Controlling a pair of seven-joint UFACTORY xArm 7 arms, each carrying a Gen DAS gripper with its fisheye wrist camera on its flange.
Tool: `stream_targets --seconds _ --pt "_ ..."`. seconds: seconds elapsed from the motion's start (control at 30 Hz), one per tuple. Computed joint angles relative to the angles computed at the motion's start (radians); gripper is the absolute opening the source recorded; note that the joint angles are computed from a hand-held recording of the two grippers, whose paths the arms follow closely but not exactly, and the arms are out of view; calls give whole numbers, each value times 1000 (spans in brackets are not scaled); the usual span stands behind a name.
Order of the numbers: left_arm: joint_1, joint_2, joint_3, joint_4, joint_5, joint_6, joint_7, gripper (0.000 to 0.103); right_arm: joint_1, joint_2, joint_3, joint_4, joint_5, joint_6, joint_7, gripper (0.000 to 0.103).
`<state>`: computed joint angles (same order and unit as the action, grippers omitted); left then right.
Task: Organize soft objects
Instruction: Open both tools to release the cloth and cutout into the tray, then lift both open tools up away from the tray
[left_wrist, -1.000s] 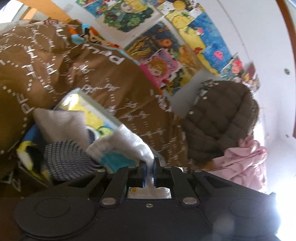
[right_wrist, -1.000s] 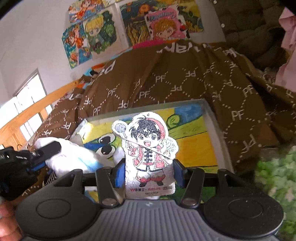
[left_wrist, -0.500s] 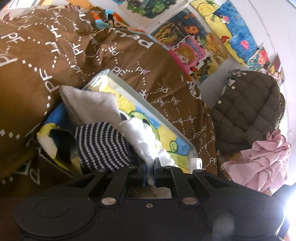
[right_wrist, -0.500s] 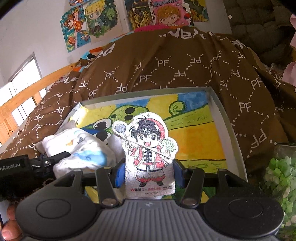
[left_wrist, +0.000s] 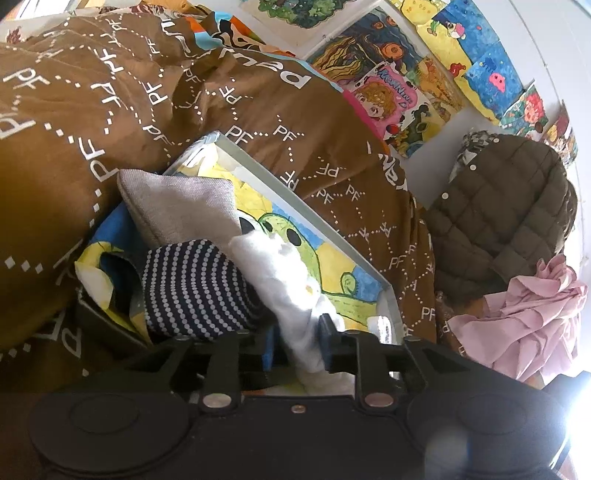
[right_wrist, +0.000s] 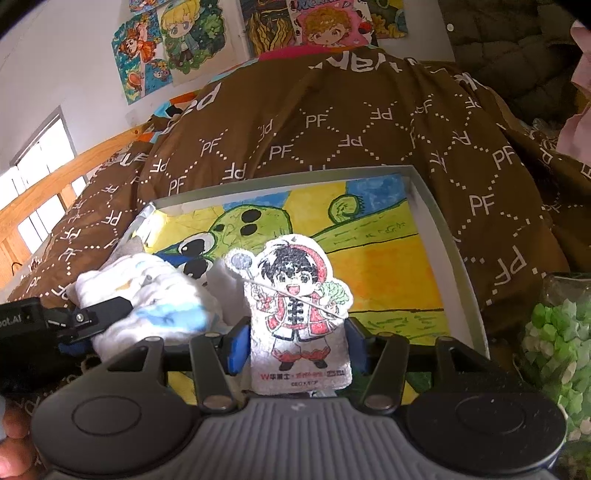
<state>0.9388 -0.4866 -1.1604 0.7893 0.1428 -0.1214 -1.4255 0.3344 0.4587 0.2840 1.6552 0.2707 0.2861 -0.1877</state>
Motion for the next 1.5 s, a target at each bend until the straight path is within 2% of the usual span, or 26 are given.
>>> stream_targets --seconds 0.13,0.33,0.57,0.7,0.87,1.07,1.13,1.27,1.5 --pt "-42 -2 34 28 19 86 -1 43 -5 -6 6 -4 9 -4 -4 69" --pt "-113 -17 88 78 107 221 -11 60 -24 -34 20 -24 38 -18 -14 78" --pt "-185 -75 134 128 205 349 -41 72 -63 -104 41 -82 104 -57 -46 87" --pt "-234 -118 163 156 263 433 -49 78 -110 -170 80 -140 196 -102 -119 92" --pt "-298 -155 195 199 323 551 -63 84 -172 -259 140 -194 397 -139 -315 97" --pt "-375 -207 223 242 387 683 -89 94 -207 -385 182 -250 744 -173 -678 102" --pt "-391 -225 222 258 403 725 -90 96 -196 -425 170 -266 851 -169 -786 103" --pt "-414 -259 211 288 412 811 -82 99 -150 -504 121 -310 1005 -168 -929 103" --pt "-448 -319 195 317 369 923 -53 102 -61 -640 14 -424 1132 -154 -1036 103"
